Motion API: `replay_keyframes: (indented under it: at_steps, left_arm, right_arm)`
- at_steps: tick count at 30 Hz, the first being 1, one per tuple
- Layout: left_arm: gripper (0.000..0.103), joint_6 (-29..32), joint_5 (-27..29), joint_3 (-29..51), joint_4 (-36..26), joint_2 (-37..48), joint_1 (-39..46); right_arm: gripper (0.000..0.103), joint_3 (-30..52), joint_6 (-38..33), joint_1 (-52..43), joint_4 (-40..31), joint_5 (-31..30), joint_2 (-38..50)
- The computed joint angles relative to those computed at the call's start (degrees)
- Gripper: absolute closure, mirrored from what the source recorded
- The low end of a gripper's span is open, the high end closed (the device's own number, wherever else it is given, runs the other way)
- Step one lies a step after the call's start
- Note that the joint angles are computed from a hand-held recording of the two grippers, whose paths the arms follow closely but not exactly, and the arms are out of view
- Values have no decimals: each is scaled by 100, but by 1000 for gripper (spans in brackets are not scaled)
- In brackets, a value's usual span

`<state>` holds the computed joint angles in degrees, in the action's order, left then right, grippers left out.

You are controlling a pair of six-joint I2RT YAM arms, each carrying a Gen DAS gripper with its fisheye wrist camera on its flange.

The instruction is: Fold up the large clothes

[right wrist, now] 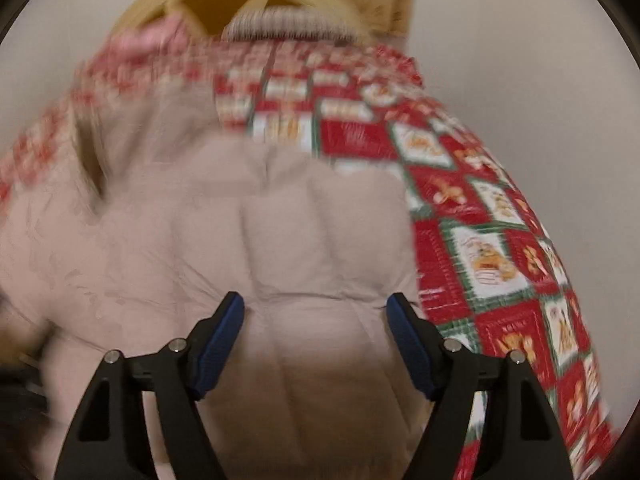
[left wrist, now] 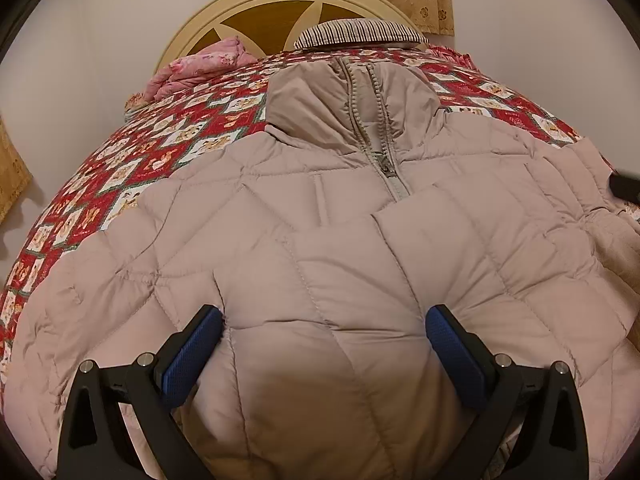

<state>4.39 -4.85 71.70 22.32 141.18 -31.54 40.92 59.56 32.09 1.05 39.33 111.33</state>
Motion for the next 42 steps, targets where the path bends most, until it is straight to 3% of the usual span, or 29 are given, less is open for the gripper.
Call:
replay_keyframes:
  at_steps: [3, 6, 9, 12, 17, 24, 27, 30, 33, 37, 39, 42]
  left_arm:
    - [1, -26, 26, -14, 12, -7, 1]
    - [1, -48, 59, -14, 5, -10, 15]
    - [1, -51, 63, -4, -15, -7, 15]
    - [1, -50, 64, 31, -64, 7, 14]
    - [1, -56, 135, 41, -100, 3, 41]
    - [1, -25, 160, -26, -76, -48, 62]
    - [1, 91, 237, -275, -67, -299, 127]
    - [1, 225, 233, -1058, 191, -973, 304]
    - [1, 439, 688, -2284, 761, -2046, 823]
    - [1, 764, 1491, -3892, 1566, -3398, 2172]
    - [1, 920, 1990, -4363, 1787, -3643, 3149]
    - [1, 1135, 2526, -4572, 2045, -3337, 4465]
  right_arm:
    - [25, -27, 148, 487, 430, 144, -71]
    - [29, 501, 284, 678, 328, 215, 725]
    - [32, 670, 268, 493, 717, -210, 1315]
    - [31, 625, 224, 455, 981, -205, 1472]
    - [29, 895, 331, 553, 577, -126, 1654]
    - [28, 966, 325, 537, 542, -155, 1711]
    - [27, 971, 297, 526, 550, -141, 1737]
    - [27, 855, 300, 524, 739, -147, 1725]
    - [27, 837, 278, 511, 771, -146, 1720]
    - [27, 798, 276, 511, 804, -128, 1698]
    - [27, 796, 288, 519, 787, -107, 1687]
    - [26, 801, 326, 548, 757, -64, 1674]
